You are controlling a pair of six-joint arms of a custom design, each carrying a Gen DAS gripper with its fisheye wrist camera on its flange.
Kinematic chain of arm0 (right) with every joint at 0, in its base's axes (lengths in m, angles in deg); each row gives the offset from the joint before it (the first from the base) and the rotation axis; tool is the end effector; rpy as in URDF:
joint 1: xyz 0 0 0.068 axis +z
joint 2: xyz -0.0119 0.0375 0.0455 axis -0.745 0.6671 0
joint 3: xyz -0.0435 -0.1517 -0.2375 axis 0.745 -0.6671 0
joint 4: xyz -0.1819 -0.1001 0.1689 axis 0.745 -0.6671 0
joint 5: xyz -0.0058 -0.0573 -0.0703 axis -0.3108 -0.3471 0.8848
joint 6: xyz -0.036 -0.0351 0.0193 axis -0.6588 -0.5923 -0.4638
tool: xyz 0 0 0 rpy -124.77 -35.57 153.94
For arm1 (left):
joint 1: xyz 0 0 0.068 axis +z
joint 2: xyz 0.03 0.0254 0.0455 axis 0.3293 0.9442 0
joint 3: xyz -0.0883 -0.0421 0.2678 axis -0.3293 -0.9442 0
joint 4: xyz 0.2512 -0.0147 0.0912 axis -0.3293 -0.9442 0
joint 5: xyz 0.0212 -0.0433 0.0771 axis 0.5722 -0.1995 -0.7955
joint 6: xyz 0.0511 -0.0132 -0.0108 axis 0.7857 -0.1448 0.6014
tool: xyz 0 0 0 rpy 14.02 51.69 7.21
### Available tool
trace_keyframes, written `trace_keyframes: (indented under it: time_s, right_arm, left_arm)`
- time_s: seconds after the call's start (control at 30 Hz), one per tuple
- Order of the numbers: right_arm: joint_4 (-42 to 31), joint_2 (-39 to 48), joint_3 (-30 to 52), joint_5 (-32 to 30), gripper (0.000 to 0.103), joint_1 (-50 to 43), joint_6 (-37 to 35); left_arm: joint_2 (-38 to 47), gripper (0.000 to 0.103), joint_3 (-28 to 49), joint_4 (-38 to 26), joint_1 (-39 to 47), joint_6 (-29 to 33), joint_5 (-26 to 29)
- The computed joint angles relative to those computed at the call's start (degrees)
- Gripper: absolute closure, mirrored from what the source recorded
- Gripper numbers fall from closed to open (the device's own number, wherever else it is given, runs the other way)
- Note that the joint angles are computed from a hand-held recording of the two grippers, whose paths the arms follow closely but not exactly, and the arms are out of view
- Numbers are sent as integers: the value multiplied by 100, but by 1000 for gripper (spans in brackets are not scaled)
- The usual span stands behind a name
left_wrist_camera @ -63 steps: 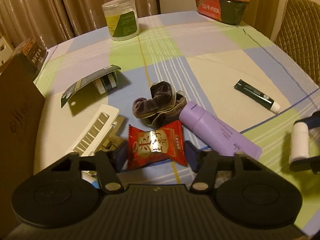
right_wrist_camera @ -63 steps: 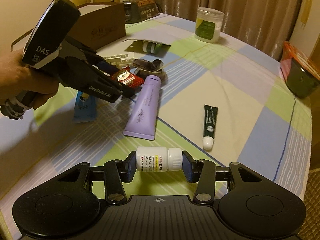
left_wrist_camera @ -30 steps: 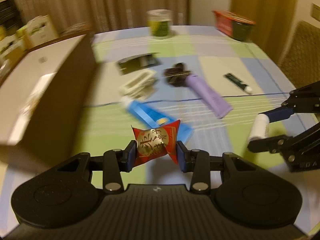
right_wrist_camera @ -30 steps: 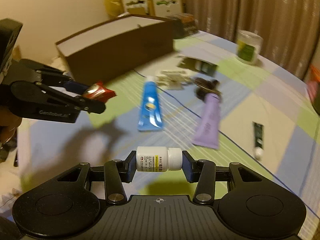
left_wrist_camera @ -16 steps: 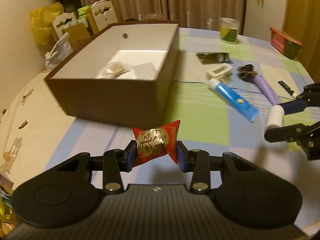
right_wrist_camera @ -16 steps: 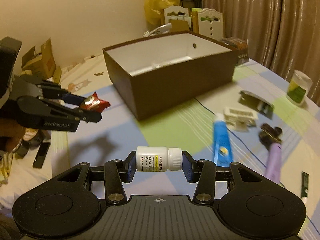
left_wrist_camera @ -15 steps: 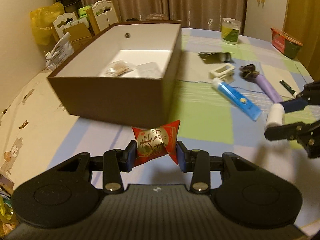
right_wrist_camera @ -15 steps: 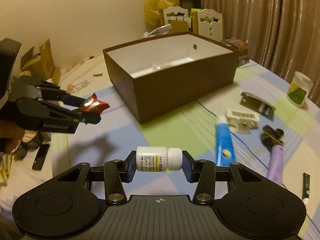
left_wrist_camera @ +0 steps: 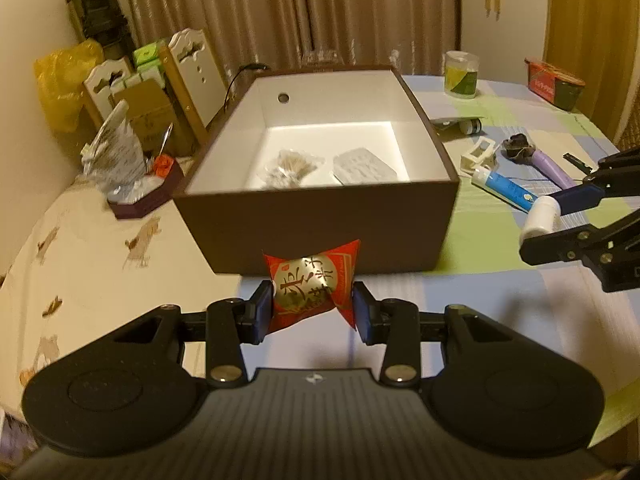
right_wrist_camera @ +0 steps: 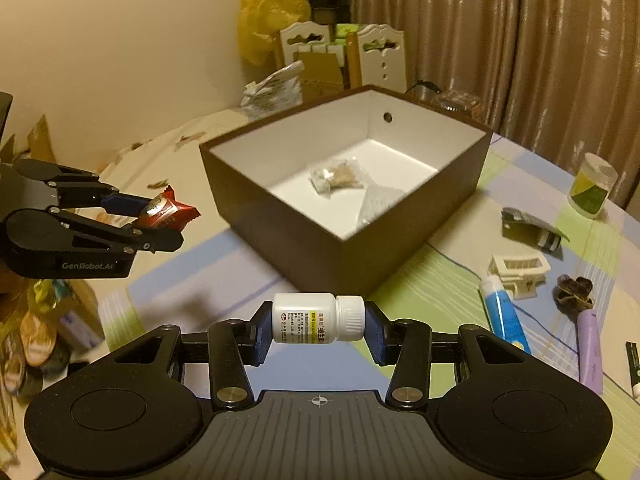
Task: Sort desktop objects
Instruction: 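Carry the red packet with the left tool while the right tool carries the pill bottle toward the brown box, then open the left tool to drop the red packet into the box while the right tool holds the pill bottle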
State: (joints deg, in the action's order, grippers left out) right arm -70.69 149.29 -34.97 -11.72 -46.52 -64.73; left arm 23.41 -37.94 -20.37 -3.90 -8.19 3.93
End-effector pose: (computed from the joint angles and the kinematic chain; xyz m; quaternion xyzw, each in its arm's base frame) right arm 0.2766 0.0184 0.1281 -0.1705 0.9062 0.1033 0.3728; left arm 0.3106 -0.1306 0.1416 0.2369 0.8907 -0.0266 0.3871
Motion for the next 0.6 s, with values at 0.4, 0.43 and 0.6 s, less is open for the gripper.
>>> trace_keyframes:
  time_s: [0.4,0.43,0.6]
  right_arm:
    - [-523,265,1009,155,57,287,145]
    - [-550,312,1097,101,57,251,126]
    - [-690,619,1590,-42,57,178,-23]
  left_arm:
    - [231,67,666,-46,554,154,456]
    - [221,67,717,-80,567,99,469]
    - [301,67,1125,-195,558,117,442]
